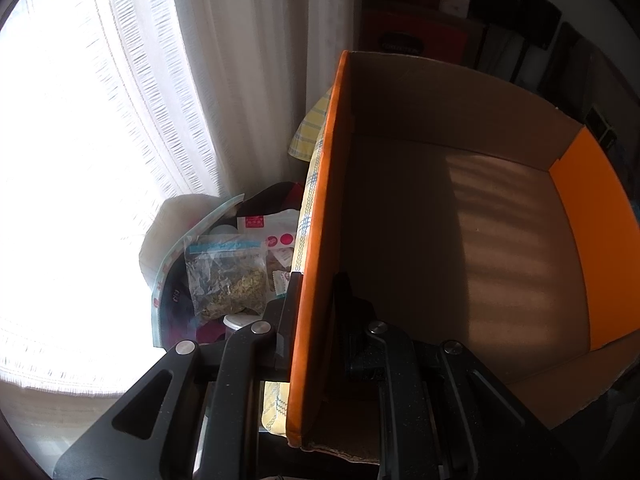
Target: Organize objects
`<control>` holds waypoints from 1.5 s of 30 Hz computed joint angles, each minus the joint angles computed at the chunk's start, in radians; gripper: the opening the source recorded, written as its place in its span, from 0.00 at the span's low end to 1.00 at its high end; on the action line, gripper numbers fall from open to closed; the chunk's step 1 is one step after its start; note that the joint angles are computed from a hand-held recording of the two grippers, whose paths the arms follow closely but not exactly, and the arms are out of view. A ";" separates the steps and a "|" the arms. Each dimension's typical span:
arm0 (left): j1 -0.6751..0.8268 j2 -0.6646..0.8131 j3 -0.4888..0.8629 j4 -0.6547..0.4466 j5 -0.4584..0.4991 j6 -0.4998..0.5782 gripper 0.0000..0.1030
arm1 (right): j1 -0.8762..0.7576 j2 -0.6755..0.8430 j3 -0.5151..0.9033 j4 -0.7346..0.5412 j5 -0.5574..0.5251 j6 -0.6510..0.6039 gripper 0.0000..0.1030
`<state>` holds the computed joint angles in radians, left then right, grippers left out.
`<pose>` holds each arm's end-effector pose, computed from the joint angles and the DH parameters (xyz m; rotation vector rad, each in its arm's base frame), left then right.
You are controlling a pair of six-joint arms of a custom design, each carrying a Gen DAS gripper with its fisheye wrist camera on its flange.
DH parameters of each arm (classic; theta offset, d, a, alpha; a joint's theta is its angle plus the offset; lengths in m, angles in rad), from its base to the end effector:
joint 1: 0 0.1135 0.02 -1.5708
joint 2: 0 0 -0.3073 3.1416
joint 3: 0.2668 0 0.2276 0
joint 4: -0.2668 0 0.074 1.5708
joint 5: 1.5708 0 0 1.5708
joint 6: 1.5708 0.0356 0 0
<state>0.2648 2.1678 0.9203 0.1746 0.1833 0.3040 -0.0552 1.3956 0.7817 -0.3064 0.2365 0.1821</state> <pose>0.3602 0.0910 0.0828 0.1123 2.6120 -0.0441 0.2454 -0.0219 0.2522 0.3904 2.4395 -0.2399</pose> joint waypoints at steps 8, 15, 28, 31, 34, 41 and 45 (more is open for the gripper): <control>0.019 -0.006 0.015 -0.032 0.010 0.023 0.13 | -0.236 -0.144 -0.109 -0.011 -0.156 -0.139 0.55; 0.022 -0.001 0.026 -0.039 0.005 0.024 0.13 | -0.308 -0.196 -0.173 -0.031 -0.229 -0.225 0.45; 0.033 -0.023 0.008 -0.053 0.009 0.032 0.13 | -0.283 -0.109 -0.225 0.060 -0.246 -0.247 0.22; 0.017 -0.032 0.002 -0.056 0.001 0.018 0.13 | -0.286 -0.085 -0.232 0.088 -0.247 -0.254 0.18; 0.018 -0.031 0.005 -0.059 0.000 0.019 0.13 | -0.297 -0.062 -0.236 0.110 -0.253 -0.254 0.14; 0.021 -0.029 0.011 -0.063 0.002 0.021 0.13 | -0.280 -0.107 -0.241 0.123 -0.224 -0.238 0.07; 0.024 -0.029 0.013 -0.067 0.005 0.024 0.13 | -0.282 -0.148 -0.217 0.091 -0.228 -0.234 0.07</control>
